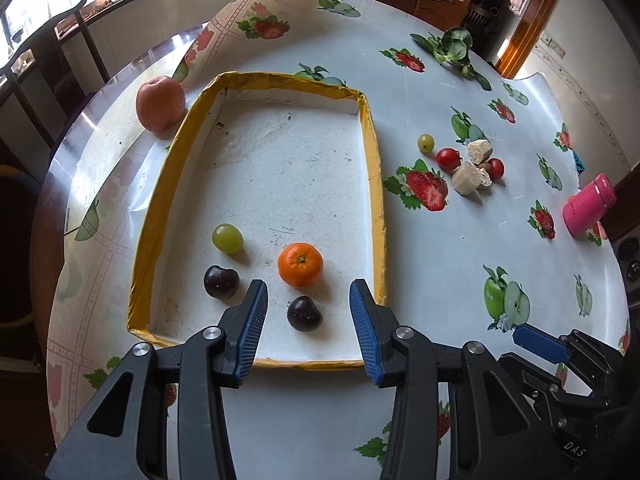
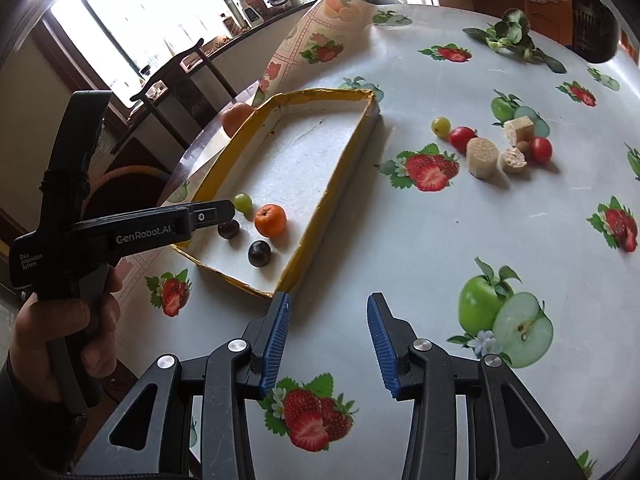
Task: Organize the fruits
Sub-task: 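Move both open tools back toward the remaining items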
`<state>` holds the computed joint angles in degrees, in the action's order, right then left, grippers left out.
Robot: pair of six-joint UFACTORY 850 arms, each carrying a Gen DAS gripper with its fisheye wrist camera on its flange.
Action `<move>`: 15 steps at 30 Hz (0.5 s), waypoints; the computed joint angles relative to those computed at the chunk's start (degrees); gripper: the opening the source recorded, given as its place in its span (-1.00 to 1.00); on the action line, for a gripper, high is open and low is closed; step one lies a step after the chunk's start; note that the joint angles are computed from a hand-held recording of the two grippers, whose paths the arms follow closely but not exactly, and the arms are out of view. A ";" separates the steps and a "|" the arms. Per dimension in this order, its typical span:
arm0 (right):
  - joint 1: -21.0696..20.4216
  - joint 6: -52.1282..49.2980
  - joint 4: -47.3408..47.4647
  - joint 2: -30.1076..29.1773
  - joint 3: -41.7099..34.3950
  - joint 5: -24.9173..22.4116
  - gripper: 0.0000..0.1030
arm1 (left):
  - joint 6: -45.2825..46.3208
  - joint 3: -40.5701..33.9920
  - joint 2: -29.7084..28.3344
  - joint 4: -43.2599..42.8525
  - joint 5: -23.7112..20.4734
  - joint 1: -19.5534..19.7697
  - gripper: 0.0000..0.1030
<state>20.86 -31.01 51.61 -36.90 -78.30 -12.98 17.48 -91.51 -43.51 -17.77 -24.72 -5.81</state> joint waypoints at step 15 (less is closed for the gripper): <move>-6.15 -26.38 29.68 8.29 14.46 3.45 -0.17 | 0.70 4.94 4.08 -0.41 0.49 -4.54 -0.21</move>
